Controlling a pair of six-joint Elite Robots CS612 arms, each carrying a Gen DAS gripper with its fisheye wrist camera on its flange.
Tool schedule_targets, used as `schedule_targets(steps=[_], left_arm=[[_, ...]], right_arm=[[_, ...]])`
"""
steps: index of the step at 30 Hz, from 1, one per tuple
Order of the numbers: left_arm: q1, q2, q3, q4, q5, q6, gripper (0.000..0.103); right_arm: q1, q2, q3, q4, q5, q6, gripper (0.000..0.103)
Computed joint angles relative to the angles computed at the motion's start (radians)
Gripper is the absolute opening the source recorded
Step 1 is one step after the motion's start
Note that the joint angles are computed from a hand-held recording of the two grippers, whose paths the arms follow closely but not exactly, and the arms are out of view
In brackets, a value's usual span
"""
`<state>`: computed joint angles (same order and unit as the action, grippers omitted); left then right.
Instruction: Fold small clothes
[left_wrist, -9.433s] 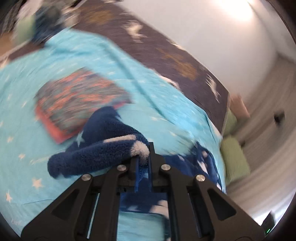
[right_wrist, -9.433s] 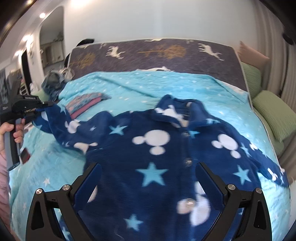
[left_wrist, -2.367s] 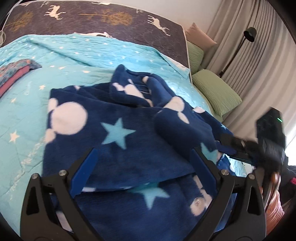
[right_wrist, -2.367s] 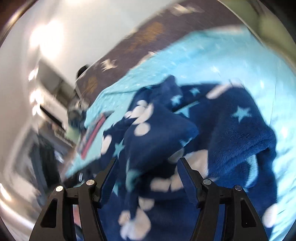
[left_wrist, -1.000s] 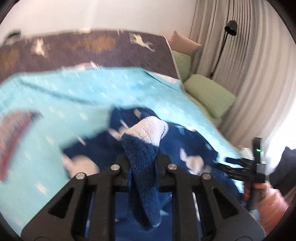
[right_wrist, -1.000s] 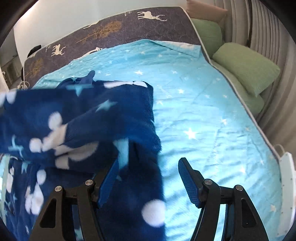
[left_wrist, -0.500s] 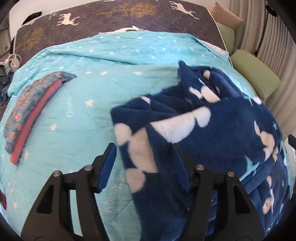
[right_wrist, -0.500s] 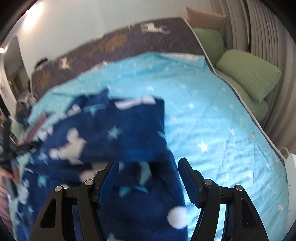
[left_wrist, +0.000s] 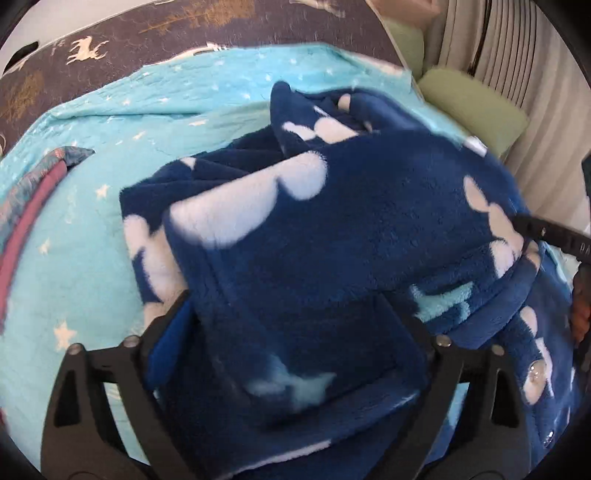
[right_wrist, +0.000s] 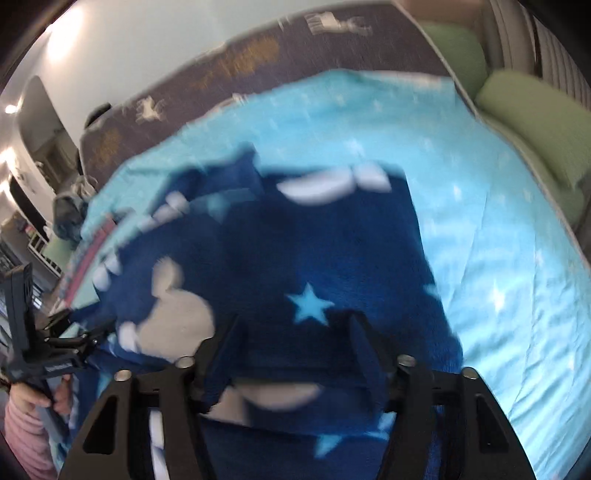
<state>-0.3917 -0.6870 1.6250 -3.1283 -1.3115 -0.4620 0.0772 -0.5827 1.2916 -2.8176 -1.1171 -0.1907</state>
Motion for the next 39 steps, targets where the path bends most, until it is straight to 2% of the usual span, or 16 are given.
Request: schedule_targets(steps=[4, 7, 10, 12, 13, 15, 17, 19, 21, 23, 26, 29, 31, 33, 36, 39], left_arm=[[0.009, -0.036, 0.011, 0.03, -0.028, -0.055, 0.093], [0.01, -0.045, 0.008, -0.063, -0.027, -0.026, 0.093], [0.01, -0.031, -0.054, -0.061, 0.059, 0.016, 0.093], [0.03, -0.004, -0.122, -0.024, 0.053, -0.036, 0.087], [0.039, 0.008, -0.142, -0.026, 0.023, -0.061, 0.081], [0.07, 0.048, -0.207, -0.03, -0.108, -0.12, 0.061], [0.096, 0.098, -0.282, 0.014, -0.21, -0.181, 0.057], [0.098, 0.124, -0.329, 0.13, -0.194, -0.203, 0.05], [0.098, 0.155, -0.36, 0.208, -0.147, -0.177, 0.051], [0.107, 0.163, -0.346, 0.134, -0.179, -0.187, 0.051], [0.101, 0.156, -0.334, 0.127, -0.163, -0.169, 0.051], [0.096, 0.133, -0.31, 0.122, -0.146, -0.182, 0.051], [0.087, 0.097, -0.26, 0.081, -0.131, -0.176, 0.051], [0.071, 0.048, -0.18, -0.006, -0.116, -0.12, 0.058], [0.032, -0.03, -0.045, -0.104, -0.036, -0.055, 0.075], [-0.009, -0.111, 0.115, -0.203, 0.002, 0.0, 0.081]], right_arm=[[0.001, -0.027, 0.034, -0.027, -0.022, -0.04, 0.059], [-0.001, -0.034, 0.015, -0.014, 0.04, -0.047, 0.06], [0.016, -0.013, -0.065, 0.02, 0.036, -0.049, 0.06], [0.027, 0.027, -0.162, 0.103, 0.059, -0.034, 0.059], [0.03, 0.053, -0.218, 0.147, 0.082, -0.006, 0.055], [0.036, 0.113, -0.341, 0.264, 0.166, 0.026, 0.008], [0.045, 0.162, -0.434, 0.351, 0.209, 0.044, 0.008], [0.056, 0.219, -0.536, 0.436, 0.22, 0.066, 0.008], [0.07, 0.271, -0.626, 0.527, 0.148, 0.067, 0.007], [0.073, 0.301, -0.662, 0.537, 0.082, 0.061, 0.0], [0.048, 0.316, -0.653, 0.513, 0.205, 0.153, 0.0], [0.041, 0.283, -0.59, 0.46, 0.213, 0.176, 0.0], [0.031, 0.22, -0.48, 0.382, 0.225, 0.189, 0.005], [0.013, 0.152, -0.365, 0.322, 0.27, 0.129, 0.005], [-0.012, 0.03, -0.164, 0.228, 0.24, 0.01, 0.008], [-0.045, -0.082, 0.026, 0.162, 0.211, -0.084, 0.012]])
